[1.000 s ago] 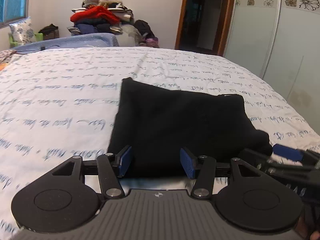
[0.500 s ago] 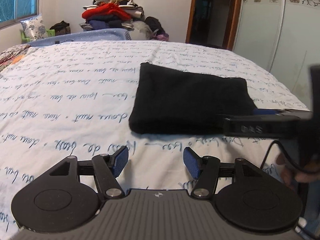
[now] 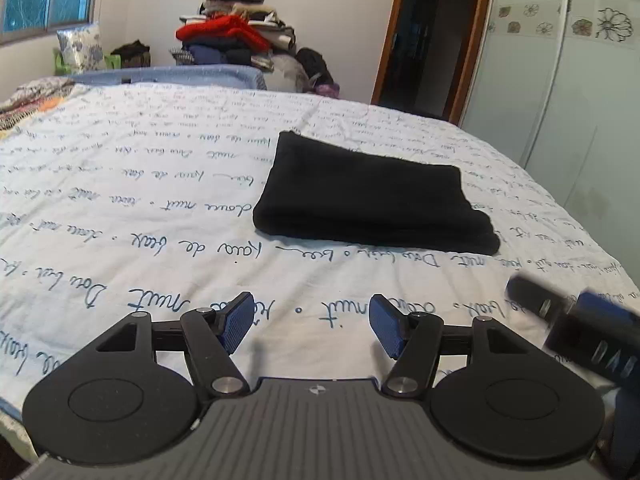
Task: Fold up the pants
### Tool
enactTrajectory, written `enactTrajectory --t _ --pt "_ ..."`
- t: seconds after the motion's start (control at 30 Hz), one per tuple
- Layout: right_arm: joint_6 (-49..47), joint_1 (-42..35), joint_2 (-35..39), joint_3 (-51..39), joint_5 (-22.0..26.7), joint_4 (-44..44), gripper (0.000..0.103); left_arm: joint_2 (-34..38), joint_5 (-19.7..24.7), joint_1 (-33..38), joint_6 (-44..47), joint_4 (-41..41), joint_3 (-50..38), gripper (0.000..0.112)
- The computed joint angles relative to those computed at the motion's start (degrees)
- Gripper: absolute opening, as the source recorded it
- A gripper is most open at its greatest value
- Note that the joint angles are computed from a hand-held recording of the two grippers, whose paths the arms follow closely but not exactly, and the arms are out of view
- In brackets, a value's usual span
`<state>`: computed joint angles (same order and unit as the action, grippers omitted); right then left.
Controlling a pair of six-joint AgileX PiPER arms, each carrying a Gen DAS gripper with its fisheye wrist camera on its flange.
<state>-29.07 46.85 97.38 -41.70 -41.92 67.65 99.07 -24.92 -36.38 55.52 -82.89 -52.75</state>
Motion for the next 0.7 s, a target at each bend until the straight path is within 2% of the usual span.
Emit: enactTrajectory --t 0.1,0.2,0.27,0.37,0.5,0.7 --pt "-5.08 1.84 -1.75 0.79 0.97 6.28 0.100 -2.95 -4.86 -2.63 -3.91 3.01 3.40 0.070" --pt "-10.26 4.68 -3.62 1.75 -1.88 12.64 0.100 -7.46 -8.36 -4.71 -7.49 4.86 7.49 0.077" --pt "-9.13 6.90 -4.99 3.38 -4.67 14.34 0.100 -9.94 -10.18 -6.12 -9.05 6.09 9.88 0.081" --pt "-6.09 8.25 -5.67 5.18 -5.39 13.88 0.100 -10.95 -12.28 -7.37 -8.11 6.60 10.86 0.082" --pt "-7.49 6.84 -5.00 3.87 -2.86 14.12 0.100 -10.64 -11.44 -6.05 -8.15 6.84 10.37 0.082" --pt "-14.81 6.34 -2.87 0.75 0.15 16.59 0.100 -9.88 -8.65 -4.20 -7.49 4.72 9.80 0.082"
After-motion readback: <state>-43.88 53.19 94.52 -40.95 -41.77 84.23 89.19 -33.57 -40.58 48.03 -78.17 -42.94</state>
